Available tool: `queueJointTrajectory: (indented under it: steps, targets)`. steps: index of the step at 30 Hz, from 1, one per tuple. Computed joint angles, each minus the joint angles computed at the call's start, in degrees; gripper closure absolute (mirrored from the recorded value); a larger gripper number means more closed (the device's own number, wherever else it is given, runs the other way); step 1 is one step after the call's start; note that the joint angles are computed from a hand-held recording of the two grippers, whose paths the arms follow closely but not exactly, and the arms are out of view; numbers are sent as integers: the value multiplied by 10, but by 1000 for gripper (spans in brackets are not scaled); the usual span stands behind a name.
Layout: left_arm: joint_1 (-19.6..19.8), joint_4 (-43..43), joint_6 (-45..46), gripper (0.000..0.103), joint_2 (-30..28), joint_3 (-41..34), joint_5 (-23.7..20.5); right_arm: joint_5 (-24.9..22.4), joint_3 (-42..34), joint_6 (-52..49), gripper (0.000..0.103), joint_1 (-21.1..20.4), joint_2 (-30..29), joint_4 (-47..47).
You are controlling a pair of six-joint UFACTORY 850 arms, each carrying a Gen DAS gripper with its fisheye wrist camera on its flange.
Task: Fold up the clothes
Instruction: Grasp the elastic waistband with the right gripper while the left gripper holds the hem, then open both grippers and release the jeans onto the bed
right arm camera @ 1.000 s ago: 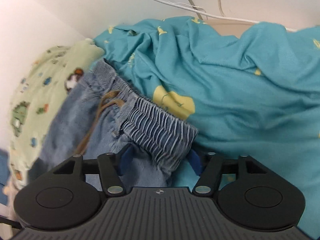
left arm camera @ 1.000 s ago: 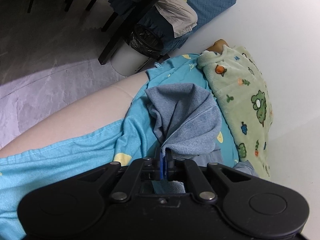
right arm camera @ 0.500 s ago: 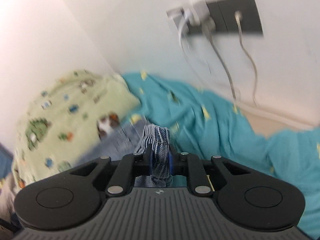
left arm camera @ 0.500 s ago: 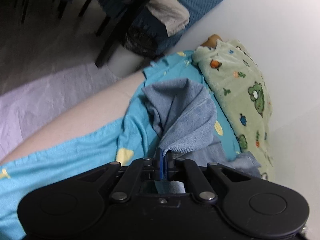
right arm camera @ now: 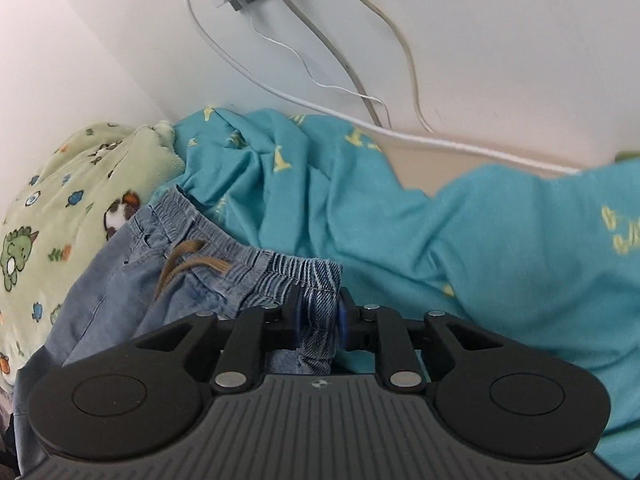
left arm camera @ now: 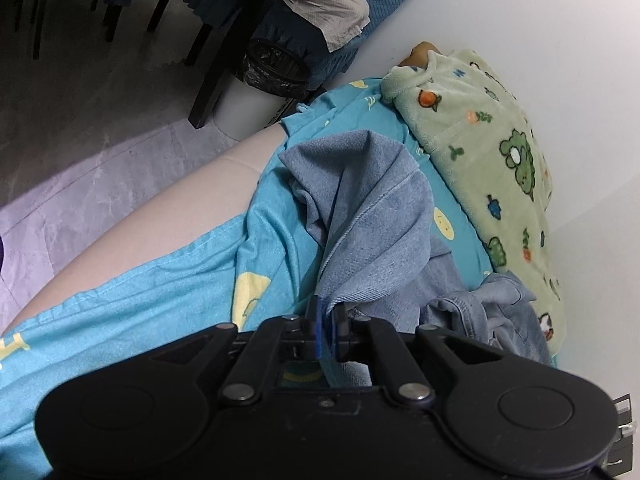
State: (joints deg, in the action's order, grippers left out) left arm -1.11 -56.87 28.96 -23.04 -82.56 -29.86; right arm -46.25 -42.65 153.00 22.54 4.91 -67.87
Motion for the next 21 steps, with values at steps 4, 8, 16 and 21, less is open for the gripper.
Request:
queueJointTrajectory:
  steps: [4, 8, 16, 21]
  targets:
    - [-6, -13, 36, 98, 12, 9, 13, -35, -35, -119, 52, 8, -13, 78]
    - [-15, -45, 110, 90, 30, 26, 31, -85, -69, -230, 50, 31, -9, 121]
    - [-15, -98, 207, 80, 48, 43, 23, -135, -171, -293, 50, 87, -15, 83]
    - [-17, -96, 231, 78, 54, 50, 27, -132, -285, -351, 50, 119, -75, 51]
